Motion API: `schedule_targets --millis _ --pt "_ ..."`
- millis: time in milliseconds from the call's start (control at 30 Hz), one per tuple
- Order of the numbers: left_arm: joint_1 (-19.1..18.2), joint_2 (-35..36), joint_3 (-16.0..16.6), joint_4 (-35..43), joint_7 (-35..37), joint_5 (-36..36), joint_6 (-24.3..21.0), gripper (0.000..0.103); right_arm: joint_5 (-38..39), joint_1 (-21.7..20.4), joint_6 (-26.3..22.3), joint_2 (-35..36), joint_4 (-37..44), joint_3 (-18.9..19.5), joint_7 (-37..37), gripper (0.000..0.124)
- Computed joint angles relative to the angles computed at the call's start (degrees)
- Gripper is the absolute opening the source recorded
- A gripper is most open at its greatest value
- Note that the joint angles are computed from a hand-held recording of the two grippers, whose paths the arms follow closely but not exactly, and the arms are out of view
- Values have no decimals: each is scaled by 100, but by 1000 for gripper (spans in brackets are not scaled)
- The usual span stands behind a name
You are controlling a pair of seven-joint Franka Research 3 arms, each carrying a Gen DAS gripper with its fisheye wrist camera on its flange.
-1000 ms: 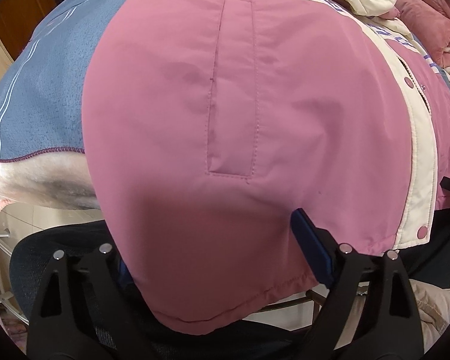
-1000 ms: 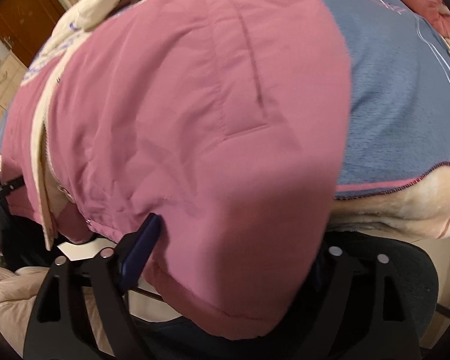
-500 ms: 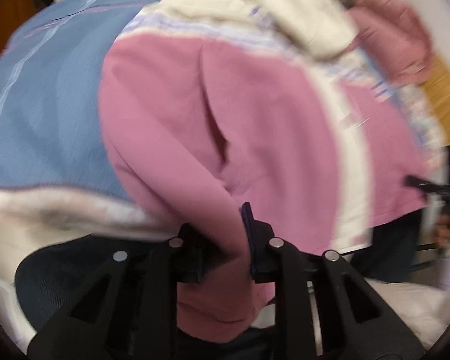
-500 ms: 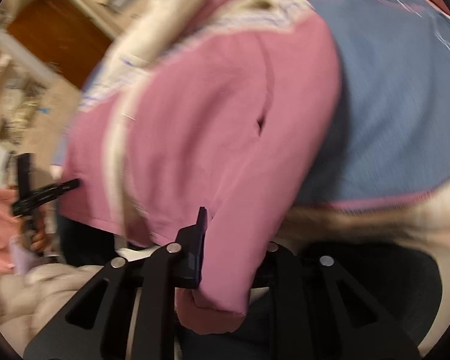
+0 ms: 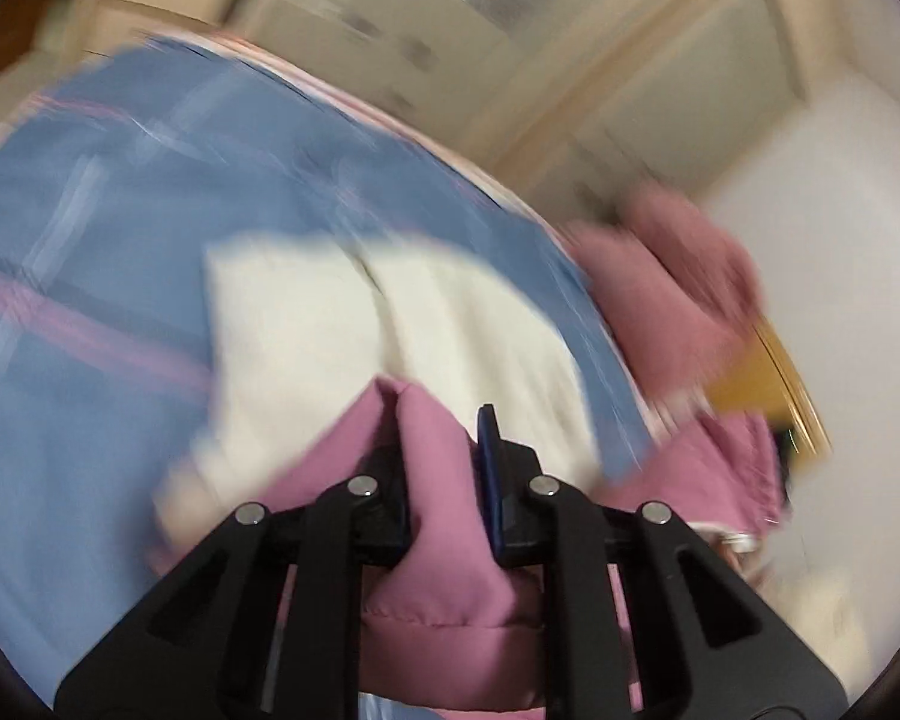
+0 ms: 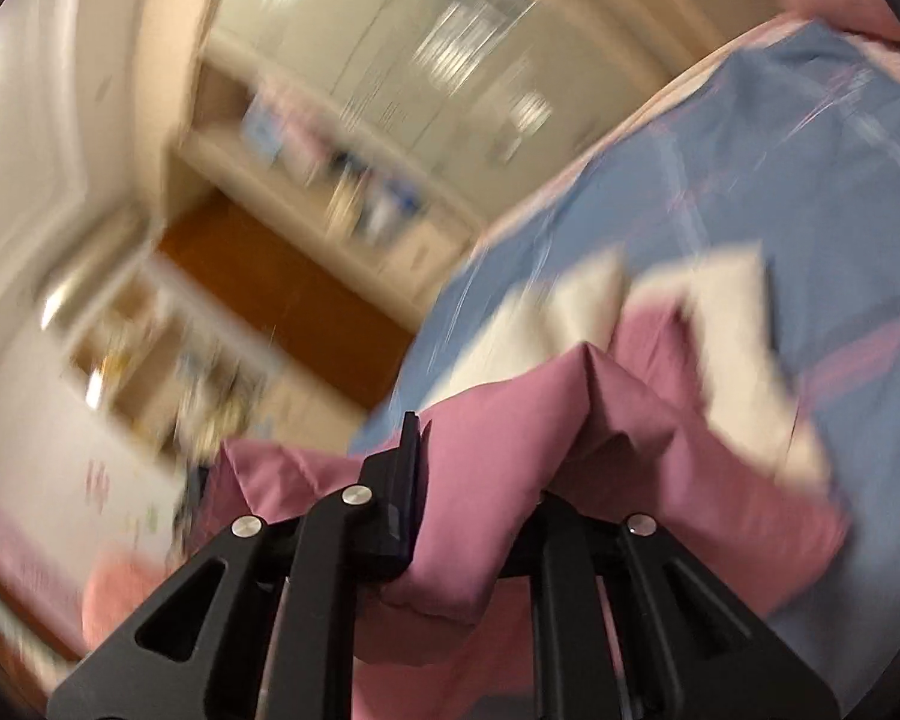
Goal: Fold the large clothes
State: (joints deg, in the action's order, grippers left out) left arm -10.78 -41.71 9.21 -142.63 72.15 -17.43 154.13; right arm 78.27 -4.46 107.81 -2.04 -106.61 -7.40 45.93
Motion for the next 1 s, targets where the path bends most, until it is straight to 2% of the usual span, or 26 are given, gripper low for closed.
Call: schedule_targets --millis 33,67,100,133,167,200,233,267,300,333,367,400,433,467,500,533,567,633,667,700,767,833,933,967,1000 --pt "380 347 -136 263 -262 157 -57 18 -34 139 685 382 418 0 423 14" --pt "733 702 -233 517 -628 358 -110 20 -183 79 1050 597 635 142 737 15" --pt "886 958 -196 652 -878 420 -64 28 -387 72 1235 1012 1040 185 1197 18" --pt "839 1153 37 660 -845 99 168 57 -592 23 1256 1274 1288 235 1492 19" --pt "592 1234 370 565 -637 -342 531 95 -832 -79 1160 1709 1666 301 1955 21" --pt "145 1201 869 345 -631 -577 1107 101 -806 -160 979 1960 1843 325 2129 28" --pt "-354 1115 1361 72 -417 -1184 1817 101 -760 -272 851 2114 1916 399 2180 35" --pt "-854 1011 1775 -31 199 -2083 2207 101 -826 -357 714 2293 1985 465 2219 39" --pt "-1157 905 2044 -34 854 -2977 2337 101 -976 -436 511 2488 2110 525 2269 41" --pt "-1259 763 2114 -153 1167 -3468 2509 101 -1041 -534 320 2681 2244 597 2323 41" --pt "-1181 694 1983 -287 1361 -3558 2664 101 -967 -652 219 2820 2313 688 2327 41" --pt "-924 695 1652 -439 1322 -3246 2809 101 -883 -740 206 2862 2272 783 2319 41" --pt "-468 791 1152 -575 883 -2534 2836 101 -807 -837 159 2904 2262 877 2325 41" --pt "32 845 657 -711 110 -1529 2799 101 -820 -884 128 2977 2369 936 2400 42" --pt "497 877 157 -745 -518 -559 2617 101 -871 -913 121 2970 2405 979 2442 43" --pt "875 902 -239 -703 -885 10 2413 101 -941 -926 120 3015 2551 1006 2503 43" --pt "1054 940 -594 -651 -868 177 2274 101 -1010 -933 106 3092 2739 1033 2640 44" --pt "1372 1078 -1312 -448 -317 -40 1989 101 -1042 -999 26 3299 3117 1113 2969 52" --pt "1555 1157 -1621 -351 -325 200 1837 101 -937 -1028 168 3292 3139 1176 3050 77" --pt "1770 1225 -1901 -280 -640 798 1719 101 -900 -986 624 3115 2985 1159 3049 101" --pt "2220 1308 -2389 -269 -1241 1787 1689 101 -771 -965 1393 2806 2758 1127 2908 102" --pt "3185 1303 -3324 -171 -1969 2597 1531 101 -946 -931 1568 2637 2713 1079 2876 102" --pt "4425 959 -4649 144 -2718 3315 948 101 -2315 -337 2294 1853 2123 884 2355 102" --pt "4825 846 -5065 297 -2738 3351 792 101 -2883 -5 2770 1490 1730 888 2039 102" --pt "5025 745 -5285 407 -2860 3519 619 101 -3198 216 3057 1257 1460 918 1807 102"
